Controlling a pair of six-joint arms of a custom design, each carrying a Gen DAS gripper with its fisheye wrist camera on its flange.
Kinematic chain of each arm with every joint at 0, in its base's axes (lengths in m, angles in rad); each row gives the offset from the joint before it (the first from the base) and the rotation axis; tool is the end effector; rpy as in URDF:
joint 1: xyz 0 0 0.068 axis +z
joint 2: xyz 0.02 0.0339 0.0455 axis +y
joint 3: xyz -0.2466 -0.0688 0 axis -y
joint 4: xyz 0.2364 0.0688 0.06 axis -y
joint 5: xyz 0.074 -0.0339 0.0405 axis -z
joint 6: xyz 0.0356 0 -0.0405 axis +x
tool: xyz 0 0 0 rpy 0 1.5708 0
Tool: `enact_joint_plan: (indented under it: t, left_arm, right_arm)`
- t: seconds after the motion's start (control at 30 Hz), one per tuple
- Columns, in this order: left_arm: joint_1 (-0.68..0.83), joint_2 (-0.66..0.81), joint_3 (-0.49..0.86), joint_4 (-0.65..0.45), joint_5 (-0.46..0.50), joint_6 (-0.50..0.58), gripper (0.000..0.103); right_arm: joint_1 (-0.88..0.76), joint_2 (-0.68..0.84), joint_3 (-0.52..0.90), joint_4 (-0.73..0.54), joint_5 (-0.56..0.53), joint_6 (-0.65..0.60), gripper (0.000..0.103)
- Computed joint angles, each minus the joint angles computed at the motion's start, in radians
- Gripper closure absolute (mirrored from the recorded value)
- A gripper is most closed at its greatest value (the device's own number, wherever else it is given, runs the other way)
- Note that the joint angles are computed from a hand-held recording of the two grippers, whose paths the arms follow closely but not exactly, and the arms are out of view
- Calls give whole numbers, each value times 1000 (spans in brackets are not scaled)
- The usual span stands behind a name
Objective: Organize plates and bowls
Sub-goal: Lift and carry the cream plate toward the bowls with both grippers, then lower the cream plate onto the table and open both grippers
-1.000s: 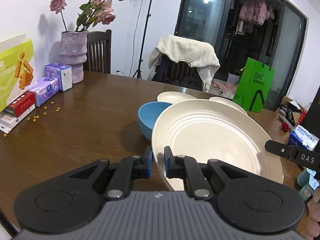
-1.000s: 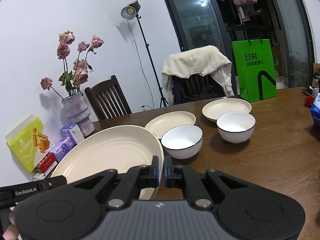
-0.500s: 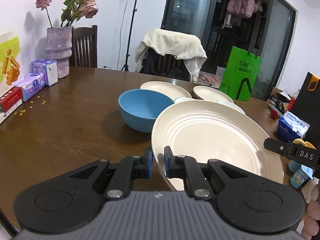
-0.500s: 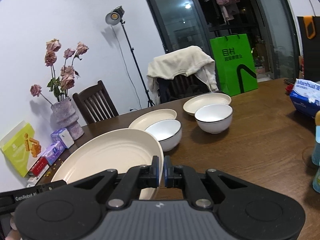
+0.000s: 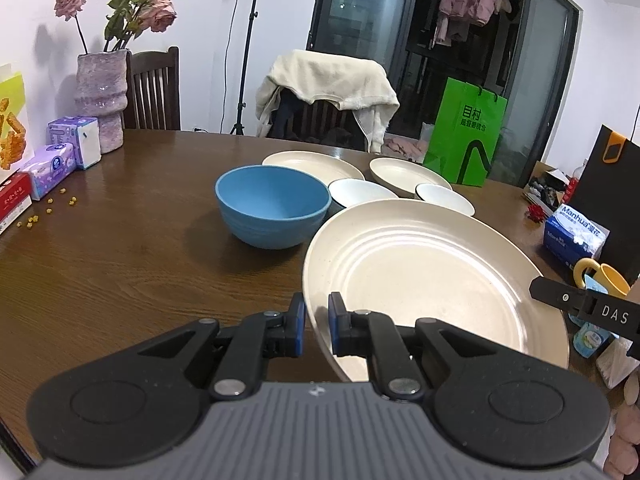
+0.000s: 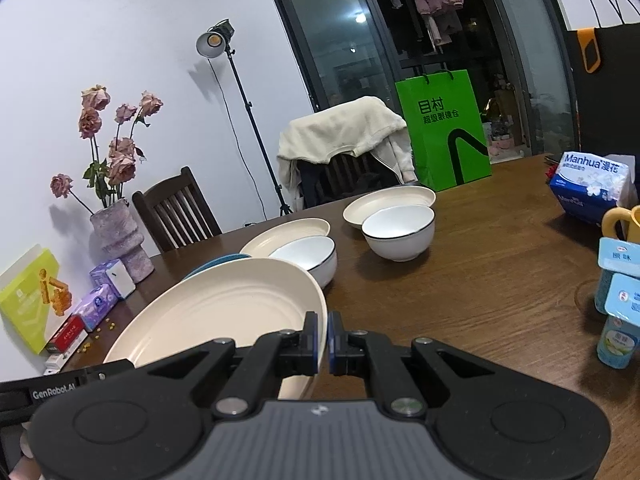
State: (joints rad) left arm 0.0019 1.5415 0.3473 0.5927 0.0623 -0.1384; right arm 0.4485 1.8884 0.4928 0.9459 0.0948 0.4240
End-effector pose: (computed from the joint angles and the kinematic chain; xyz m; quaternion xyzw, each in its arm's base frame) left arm 0.2458 -0.0017 0.1002 -0.0475 0.8833 -0.0593 0.4627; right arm 0.2681 0.1253 0.0779 0.0148 0.8463 0.1880 0.4983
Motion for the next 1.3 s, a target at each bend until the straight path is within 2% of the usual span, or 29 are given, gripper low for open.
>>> enact_joint_plan:
  t: [0.6, 1.3]
  left_arm:
    - [-65, 188, 58, 35, -40, 12, 91]
    - [-77, 437, 202, 12, -69, 12, 91]
  right_arm:
    - [-45, 130, -4, 52, -31, 24, 98]
    - [-71, 341, 153, -22, -78, 42, 98]
